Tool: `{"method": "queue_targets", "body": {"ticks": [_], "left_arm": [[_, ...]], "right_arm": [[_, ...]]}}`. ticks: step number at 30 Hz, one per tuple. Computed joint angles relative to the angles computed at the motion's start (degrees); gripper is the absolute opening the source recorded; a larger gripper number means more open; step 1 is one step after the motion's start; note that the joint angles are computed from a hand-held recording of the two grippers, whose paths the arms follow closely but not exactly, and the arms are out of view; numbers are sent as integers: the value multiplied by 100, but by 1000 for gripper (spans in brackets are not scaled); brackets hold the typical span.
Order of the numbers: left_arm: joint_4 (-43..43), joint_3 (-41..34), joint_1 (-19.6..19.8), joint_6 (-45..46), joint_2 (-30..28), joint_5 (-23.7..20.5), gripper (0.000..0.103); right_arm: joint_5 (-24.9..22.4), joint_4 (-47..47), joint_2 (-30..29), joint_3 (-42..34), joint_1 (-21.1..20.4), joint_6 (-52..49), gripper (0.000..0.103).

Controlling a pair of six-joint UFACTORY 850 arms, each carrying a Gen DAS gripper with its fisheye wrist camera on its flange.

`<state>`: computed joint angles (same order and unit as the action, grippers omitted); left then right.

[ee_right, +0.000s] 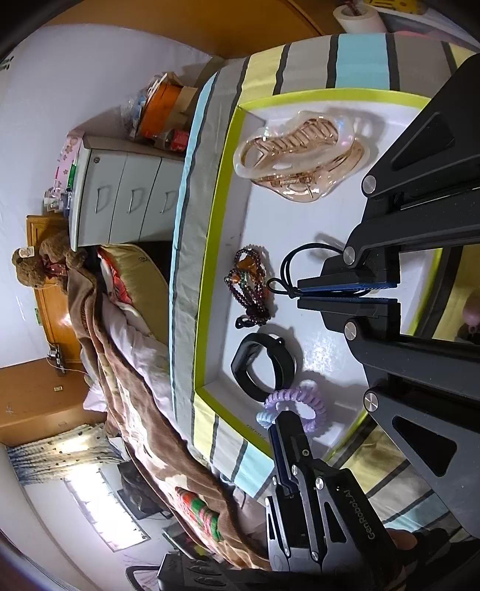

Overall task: Organize jewelry
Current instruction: 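Open the left tool to drop the blue coil while the right tool releases the black hair tie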

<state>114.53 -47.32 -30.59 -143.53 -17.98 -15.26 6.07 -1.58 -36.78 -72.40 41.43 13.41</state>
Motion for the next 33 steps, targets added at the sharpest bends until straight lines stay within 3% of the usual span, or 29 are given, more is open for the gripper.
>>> {"method": "queue_targets", "body": {"ticks": [2, 7, 10, 15, 18, 21, 26, 30, 33], "left_arm": [[82, -20, 34, -117, -32, 28, 11], [177, -50, 76, -208, -82, 66, 11], [198, -53, 84, -225, -93, 75, 11], [237, -44, 87, -318, -102, 107, 11], [216, -48, 80, -319, -122, 118, 12], [223, -44, 87, -362, -126, 142, 21], [101, -34, 65, -294, -119, 129, 24], [154, -25, 67, -350, -109, 112, 31], [258, -2, 72, -458, -86, 100, 39]], "right_arm": [[-75, -575, -41, -58, 0, 547, 2], [-181, -671, -117, -148, 17, 641, 2], [-239, -1363, -161, -208, 12, 1339, 2], [-340, -960, -204, -272, 27, 938, 2], [-390, -166, -226, -303, 28, 159, 2], [-402, -184, -232, -311, 20, 213, 6], [-366, 456, -211, -285, 13, -376, 11], [-336, 279, -181, -244, 22, -167, 14], [-295, 962, -142, -200, 34, -821, 15]]}}
